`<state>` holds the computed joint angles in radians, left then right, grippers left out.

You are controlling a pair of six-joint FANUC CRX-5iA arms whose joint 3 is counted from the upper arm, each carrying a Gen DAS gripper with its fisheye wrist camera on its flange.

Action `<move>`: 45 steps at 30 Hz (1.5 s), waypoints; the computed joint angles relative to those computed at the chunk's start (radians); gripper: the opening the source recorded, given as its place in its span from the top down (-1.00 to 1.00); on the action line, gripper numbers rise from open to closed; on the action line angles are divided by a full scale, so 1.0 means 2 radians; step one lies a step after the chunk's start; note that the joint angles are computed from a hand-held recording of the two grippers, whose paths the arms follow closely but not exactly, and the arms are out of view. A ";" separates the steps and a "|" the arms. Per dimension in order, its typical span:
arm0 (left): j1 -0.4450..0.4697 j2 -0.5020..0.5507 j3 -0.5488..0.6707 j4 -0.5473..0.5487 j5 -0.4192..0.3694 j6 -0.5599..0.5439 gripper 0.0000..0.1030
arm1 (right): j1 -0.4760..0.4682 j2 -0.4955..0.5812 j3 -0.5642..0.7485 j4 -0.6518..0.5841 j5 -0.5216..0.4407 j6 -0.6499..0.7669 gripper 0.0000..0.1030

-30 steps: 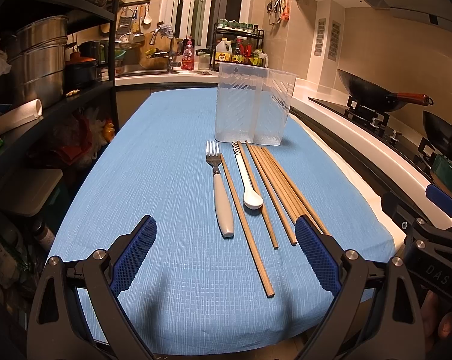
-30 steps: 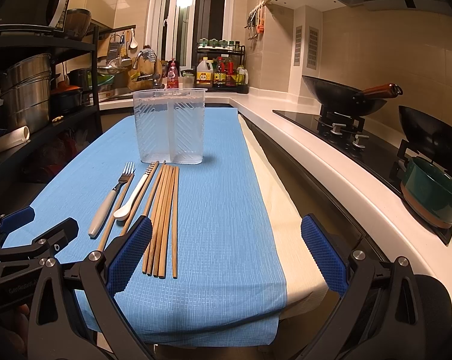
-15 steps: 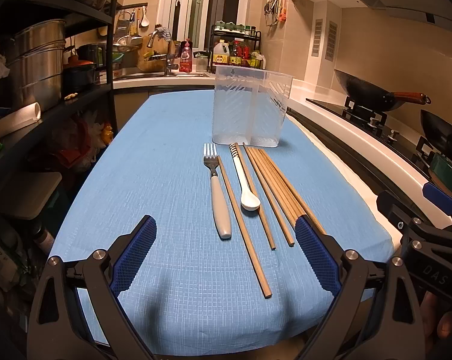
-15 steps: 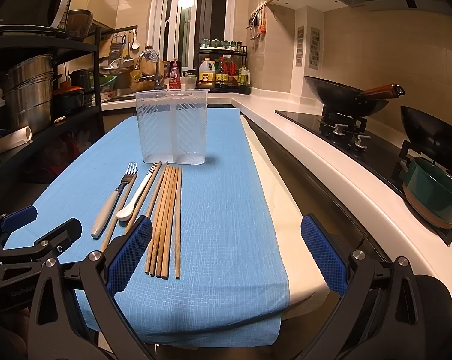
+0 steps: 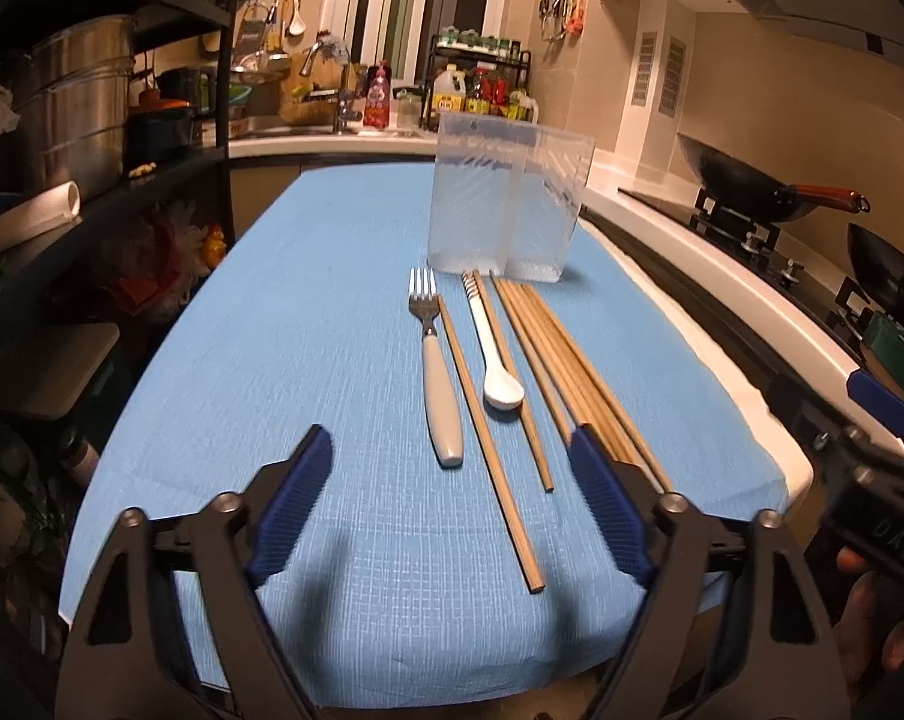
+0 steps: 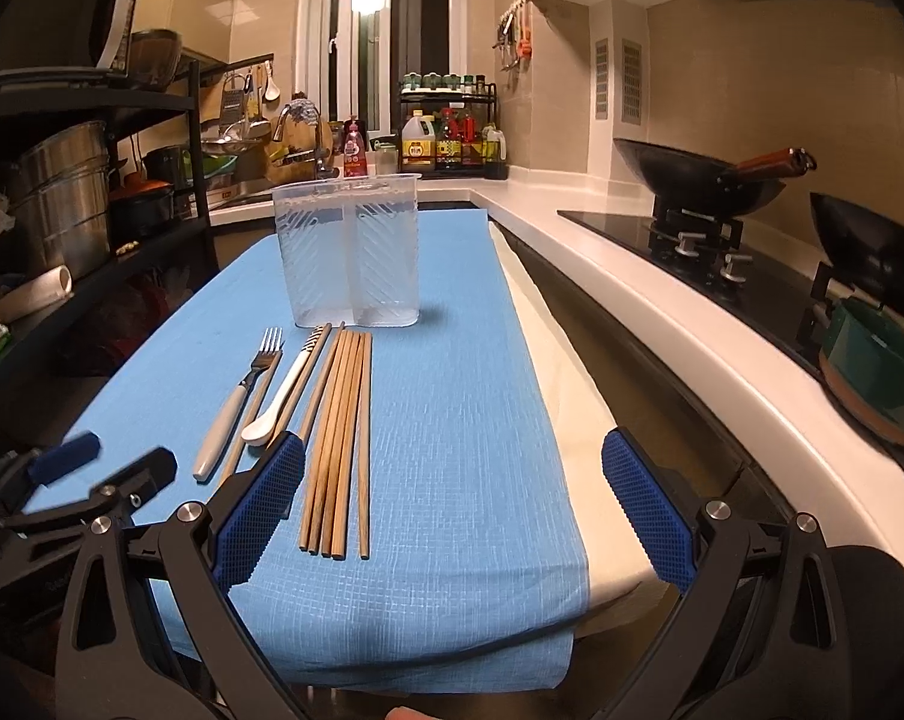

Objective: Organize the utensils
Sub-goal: 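Lower the right tool onto one wooden chopstick and close on it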

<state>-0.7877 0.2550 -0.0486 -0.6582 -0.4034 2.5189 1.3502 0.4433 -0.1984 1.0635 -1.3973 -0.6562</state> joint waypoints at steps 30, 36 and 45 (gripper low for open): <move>0.042 0.028 -0.008 0.099 0.047 -0.061 0.27 | -0.061 0.007 0.007 -0.071 0.189 0.090 0.59; 0.039 0.053 0.016 0.101 0.032 -0.055 0.27 | -0.060 0.008 0.010 -0.078 0.183 0.093 0.68; 0.004 0.078 0.070 -0.001 -0.036 0.012 0.26 | -0.057 0.014 0.016 -0.077 0.172 0.106 0.90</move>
